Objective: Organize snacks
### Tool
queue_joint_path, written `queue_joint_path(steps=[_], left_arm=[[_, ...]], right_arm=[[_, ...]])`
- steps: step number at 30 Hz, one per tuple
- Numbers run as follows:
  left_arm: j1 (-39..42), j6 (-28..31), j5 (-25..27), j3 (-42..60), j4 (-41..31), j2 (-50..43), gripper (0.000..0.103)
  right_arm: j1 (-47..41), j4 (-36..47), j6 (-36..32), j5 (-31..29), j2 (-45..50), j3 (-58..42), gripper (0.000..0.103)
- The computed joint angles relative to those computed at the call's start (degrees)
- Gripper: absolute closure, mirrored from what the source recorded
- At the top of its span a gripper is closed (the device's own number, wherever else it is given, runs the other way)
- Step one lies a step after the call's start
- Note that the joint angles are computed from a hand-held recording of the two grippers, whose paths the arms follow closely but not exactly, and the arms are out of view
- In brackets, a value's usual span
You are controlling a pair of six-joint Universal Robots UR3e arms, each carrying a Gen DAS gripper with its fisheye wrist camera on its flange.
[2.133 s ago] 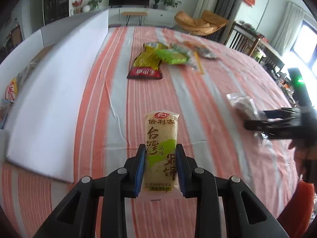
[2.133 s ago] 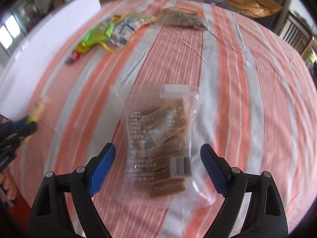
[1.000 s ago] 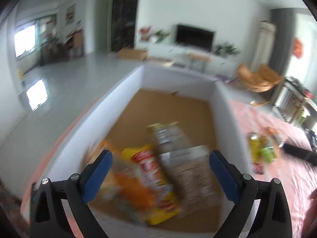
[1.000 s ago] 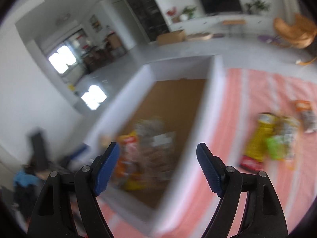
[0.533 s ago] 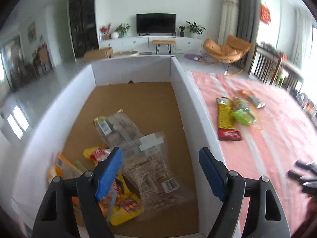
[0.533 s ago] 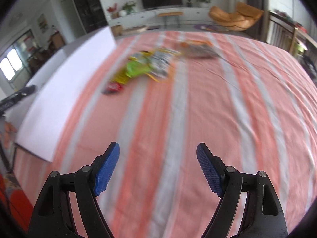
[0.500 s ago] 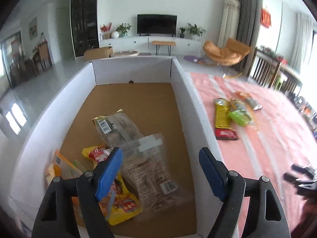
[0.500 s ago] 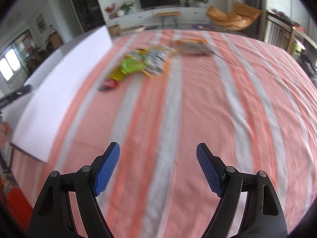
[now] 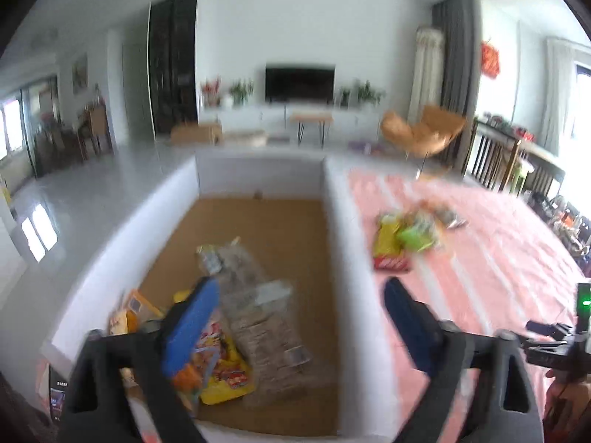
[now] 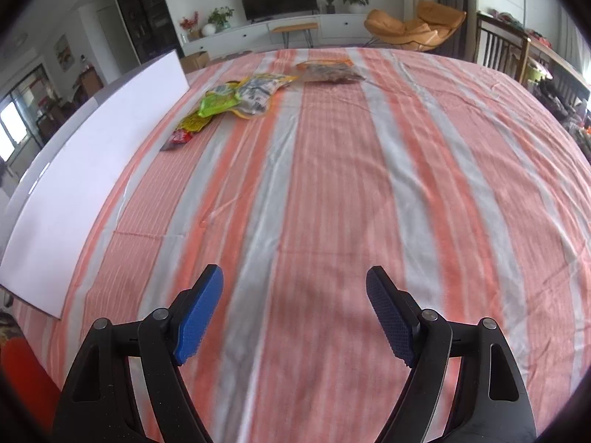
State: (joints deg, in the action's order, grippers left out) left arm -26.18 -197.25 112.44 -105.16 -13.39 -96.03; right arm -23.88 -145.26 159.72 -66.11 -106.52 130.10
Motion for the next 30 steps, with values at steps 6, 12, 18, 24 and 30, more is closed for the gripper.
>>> queue_joint_path(steps=[6, 12, 18, 24, 30], left_arm=[[-16.1, -4.9, 4.0, 11.3, -4.1, -8.1, 0.0], [-20.6, -4.3, -7.4, 31.1, -17.3, -26.5, 0.0], [-19.3, -4.2, -4.8, 55.6, -32.8, -44.7, 0.0], [-16.5, -9.6, -5.6, 70.3, -38.9, -55.4, 0.0], [-16.6, -8.9, -4.9, 91.8, -48.1, -66.8, 0.0]], right_arm=[[-10.4, 3.8, -8.4, 0.6, -1.7, 0.8, 0.021], [-14.5, -0.8, -12.3, -1.2, 3.2, 0.2, 0.021], [-12.7, -6.4, -11.0, -2.0, 7.3, -0.5, 0.016], [-12.4, -8.0, -10.4, -1.8, 8.6, -0.5, 0.012], [-12.1, -8.6, -9.9, -2.2, 8.7, -0.5, 0.012]])
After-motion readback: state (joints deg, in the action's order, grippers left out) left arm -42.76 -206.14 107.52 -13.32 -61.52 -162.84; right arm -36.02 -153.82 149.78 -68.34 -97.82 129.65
